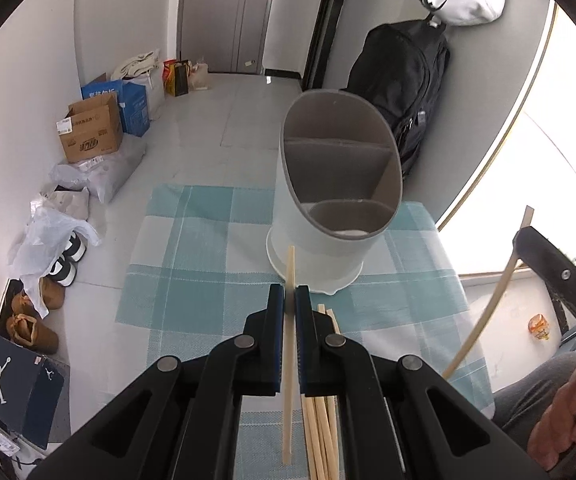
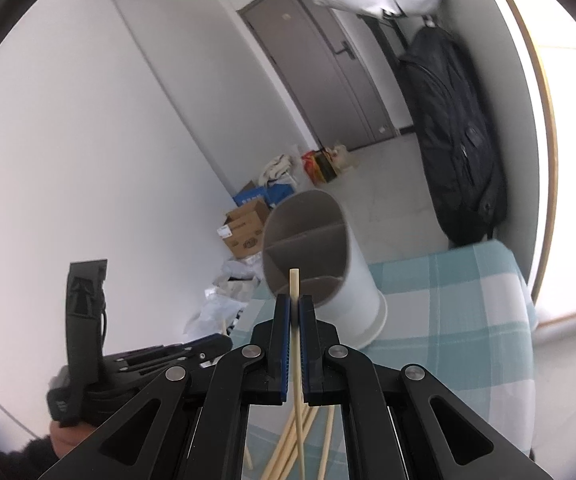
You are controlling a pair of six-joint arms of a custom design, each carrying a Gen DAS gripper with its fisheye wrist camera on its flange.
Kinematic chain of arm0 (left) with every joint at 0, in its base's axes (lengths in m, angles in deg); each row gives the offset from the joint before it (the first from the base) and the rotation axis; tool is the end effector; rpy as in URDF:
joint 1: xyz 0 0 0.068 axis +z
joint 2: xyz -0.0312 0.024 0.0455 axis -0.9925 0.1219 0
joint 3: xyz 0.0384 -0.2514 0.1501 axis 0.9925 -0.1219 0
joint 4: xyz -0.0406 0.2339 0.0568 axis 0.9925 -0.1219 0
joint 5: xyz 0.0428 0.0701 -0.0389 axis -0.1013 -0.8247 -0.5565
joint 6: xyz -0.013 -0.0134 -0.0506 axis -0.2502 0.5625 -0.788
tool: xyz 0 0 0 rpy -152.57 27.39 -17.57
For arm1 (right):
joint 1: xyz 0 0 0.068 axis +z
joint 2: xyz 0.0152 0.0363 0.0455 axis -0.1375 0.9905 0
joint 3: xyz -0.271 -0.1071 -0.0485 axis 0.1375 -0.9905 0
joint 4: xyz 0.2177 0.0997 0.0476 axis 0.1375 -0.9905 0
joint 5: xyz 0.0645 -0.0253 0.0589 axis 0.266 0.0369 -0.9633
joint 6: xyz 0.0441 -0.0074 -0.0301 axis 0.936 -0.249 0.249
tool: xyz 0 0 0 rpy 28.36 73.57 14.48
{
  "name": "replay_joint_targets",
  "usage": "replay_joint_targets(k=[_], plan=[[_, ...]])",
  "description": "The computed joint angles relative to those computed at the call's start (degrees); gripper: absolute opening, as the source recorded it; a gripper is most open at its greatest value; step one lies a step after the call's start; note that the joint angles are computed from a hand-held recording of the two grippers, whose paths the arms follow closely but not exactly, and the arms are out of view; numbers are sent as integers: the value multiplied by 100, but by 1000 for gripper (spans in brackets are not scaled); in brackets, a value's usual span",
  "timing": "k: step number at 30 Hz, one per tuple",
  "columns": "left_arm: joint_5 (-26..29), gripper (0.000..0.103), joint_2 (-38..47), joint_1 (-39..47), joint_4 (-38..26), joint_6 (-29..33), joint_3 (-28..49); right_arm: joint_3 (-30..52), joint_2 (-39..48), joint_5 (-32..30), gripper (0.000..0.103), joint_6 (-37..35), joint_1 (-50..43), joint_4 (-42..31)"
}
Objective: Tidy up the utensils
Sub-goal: 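Raise both held chopsticks upright and carry them over the utensil holder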
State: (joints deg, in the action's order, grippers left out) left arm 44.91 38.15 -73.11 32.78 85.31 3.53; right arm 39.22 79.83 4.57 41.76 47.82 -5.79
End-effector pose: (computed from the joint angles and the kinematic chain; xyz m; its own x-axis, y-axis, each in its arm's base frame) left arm 0.1953 0.0180 0.2107 -0.7685 0.1521 -0.6214 0.3374 0.9216 -0.1917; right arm 0.1362 0.1714 0.2163 -0.5696 0.2623 -0.7789 -0.1776 0.8860 0.4283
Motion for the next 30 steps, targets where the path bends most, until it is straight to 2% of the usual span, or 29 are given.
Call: replay_joint_targets(k=[10, 17, 23, 30], plan=[[601, 1, -97, 356, -1038, 442, 679, 575, -16, 212, 4, -443, 73, -394], [900, 1, -198, 233, -1438, 45, 1523, 1350, -165, -170, 4, -1141, -426, -819], [1015, 1, 85, 35, -1300, -552, 2229, 2209, 152, -806, 4, -1599, -1163, -1074], [858, 1, 435, -120, -363, -1427, 2468, 2813, 681, -1339, 4, -1888, -1908, -880]])
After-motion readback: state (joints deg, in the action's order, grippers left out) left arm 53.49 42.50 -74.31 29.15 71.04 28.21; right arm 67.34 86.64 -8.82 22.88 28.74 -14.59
